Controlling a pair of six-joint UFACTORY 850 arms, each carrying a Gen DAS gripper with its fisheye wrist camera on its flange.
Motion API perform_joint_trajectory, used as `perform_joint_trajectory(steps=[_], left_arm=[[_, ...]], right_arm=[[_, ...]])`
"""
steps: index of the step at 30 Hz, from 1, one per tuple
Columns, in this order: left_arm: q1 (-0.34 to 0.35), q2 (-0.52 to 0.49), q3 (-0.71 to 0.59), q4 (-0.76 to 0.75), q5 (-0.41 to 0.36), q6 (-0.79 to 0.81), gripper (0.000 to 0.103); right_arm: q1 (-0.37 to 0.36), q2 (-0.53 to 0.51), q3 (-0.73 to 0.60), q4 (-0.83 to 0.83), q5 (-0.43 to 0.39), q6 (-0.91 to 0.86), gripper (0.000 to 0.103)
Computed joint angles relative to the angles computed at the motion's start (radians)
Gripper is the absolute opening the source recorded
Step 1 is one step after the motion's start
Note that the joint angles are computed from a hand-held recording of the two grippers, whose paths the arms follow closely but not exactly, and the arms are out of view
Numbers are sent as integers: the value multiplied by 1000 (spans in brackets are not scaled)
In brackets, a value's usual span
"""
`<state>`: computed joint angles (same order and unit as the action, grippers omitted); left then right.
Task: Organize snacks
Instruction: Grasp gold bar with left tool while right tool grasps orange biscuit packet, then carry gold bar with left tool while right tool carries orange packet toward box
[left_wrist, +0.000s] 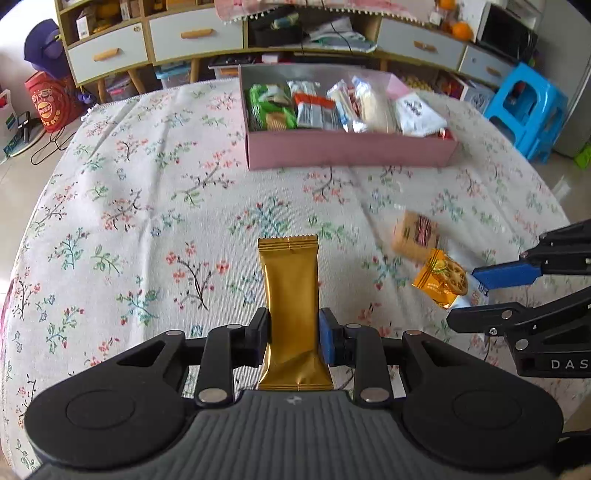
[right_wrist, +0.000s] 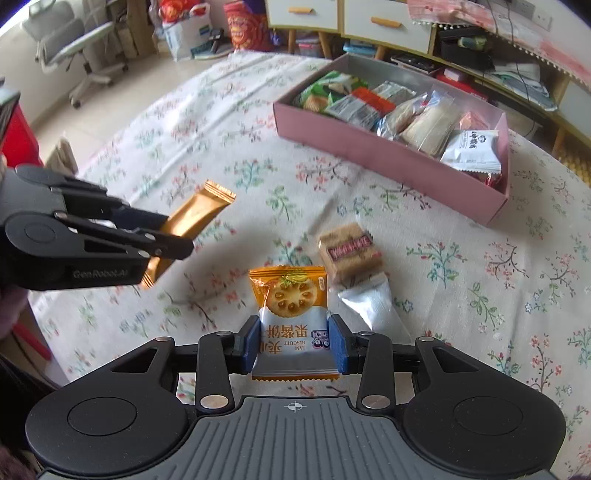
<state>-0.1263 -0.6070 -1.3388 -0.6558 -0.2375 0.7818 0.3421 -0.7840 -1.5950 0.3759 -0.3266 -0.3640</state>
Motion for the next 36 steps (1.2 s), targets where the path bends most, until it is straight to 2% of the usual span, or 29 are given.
perform_joint_trajectory(steps=[5,13,18,21,24,26,29,33,36], left_arm=[[6,4,-15,-114,-7,79,26],[13,-27,-70,-302,-33,191,26],[16,-65,-122,-424,-45,254,26],[18,-95,-168,-422,-57,224,26],[17,-116,-204,-467,-48,256,26],[16,-135,-236,-431,-42,212,26],[11,-185,-327,-277,-61,67,26],[0,-269,-482,-106,-87,-87,26],[-13,-334,-593,17,-98,-178,26]], right_arm=[[-9,10,-9,97,18,-55,37],[-35,-9,-65,188,40,-47,38],[-56,-54,-130,284,55,-72,38],[-71,-94,-180,368,61,-103,38],[-81,-145,-258,323,53,-15,38],[-92,-174,-301,386,46,-33,38],[-108,-238,-407,365,7,73,38],[-134,-325,-556,452,-32,83,38],[-143,-400,-682,388,-44,183,38]])
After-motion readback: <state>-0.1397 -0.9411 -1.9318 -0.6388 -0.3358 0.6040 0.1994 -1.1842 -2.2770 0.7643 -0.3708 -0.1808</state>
